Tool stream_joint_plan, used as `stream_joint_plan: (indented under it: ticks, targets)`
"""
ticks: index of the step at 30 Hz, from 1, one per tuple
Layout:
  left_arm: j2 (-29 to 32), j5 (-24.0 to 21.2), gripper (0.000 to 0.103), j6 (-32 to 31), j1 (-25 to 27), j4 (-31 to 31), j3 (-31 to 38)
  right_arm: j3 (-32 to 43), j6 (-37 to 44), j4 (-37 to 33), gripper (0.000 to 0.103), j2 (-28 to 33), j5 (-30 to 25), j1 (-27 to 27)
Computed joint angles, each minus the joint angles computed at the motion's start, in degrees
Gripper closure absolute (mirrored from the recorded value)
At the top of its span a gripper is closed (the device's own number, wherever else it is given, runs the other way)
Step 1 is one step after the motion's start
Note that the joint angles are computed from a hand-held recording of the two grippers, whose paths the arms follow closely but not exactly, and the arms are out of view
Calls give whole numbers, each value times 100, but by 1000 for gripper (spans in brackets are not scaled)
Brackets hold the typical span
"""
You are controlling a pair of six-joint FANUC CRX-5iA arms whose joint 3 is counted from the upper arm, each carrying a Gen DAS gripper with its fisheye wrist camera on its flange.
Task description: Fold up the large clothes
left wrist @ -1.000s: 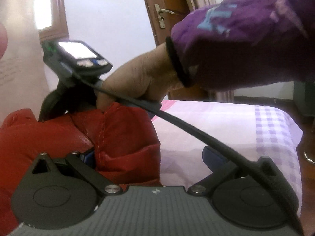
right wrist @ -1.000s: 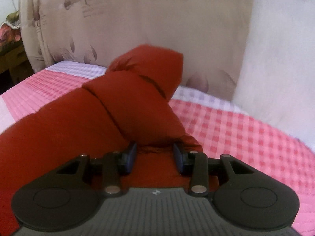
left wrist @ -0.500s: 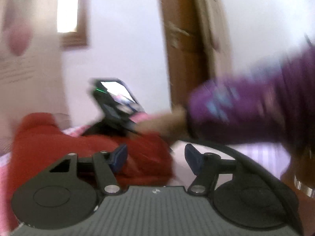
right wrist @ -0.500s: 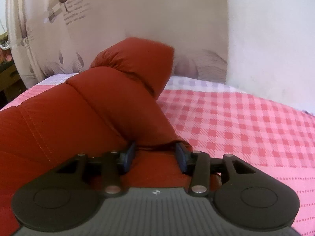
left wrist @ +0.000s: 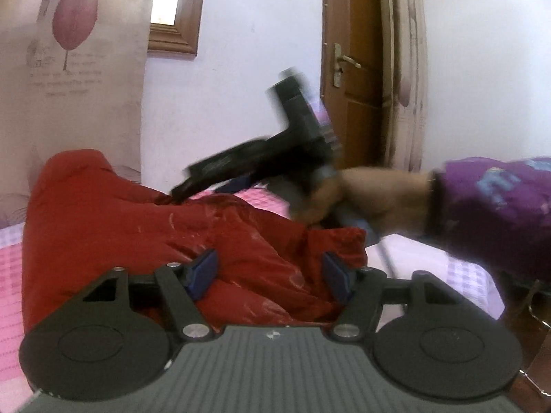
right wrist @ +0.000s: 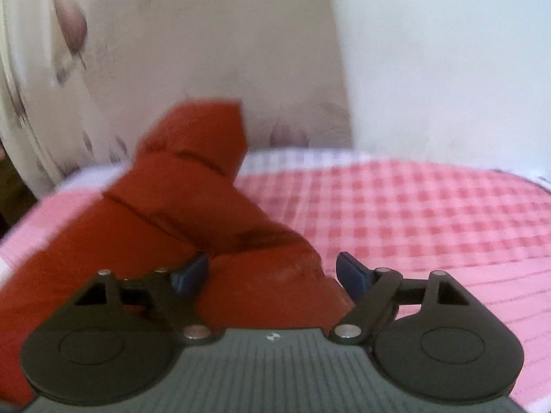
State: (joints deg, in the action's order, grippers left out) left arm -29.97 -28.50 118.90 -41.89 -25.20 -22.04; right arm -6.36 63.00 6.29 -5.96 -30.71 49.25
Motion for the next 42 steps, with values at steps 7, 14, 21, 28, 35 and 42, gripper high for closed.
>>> stream_joint_plan:
  ticks: [7, 14, 21, 28, 35, 42]
  targets:
    - [-313, 194, 2, -278, -84, 223, -118, -661, 26, -1279, 13, -1547, -872, -141]
    - [-505, -1666, 0, 2366, -2007, -2968, 610, -1791, -2050, -315, 11, -2830, -500, 902]
    - [-147, -2504, 3, 1911, -1887, -2882, 970, -1258, -1596, -257, 52, -2183, -1109, 1187]
    - [-254, -2389, 0, 2199, -1959, -3220, 1155, -1392, 321, -3679, 72, -2207, 842, 176]
    - [61, -1507, 1, 955, -1022, -1949, 843, -1974, 2335, -6925, 72, -2259, 329, -1370]
    - [553, -2286, 4, 2119, -1891, -3258, 933, -1680, 3027, -7379, 67, -2085, -434, -1975]
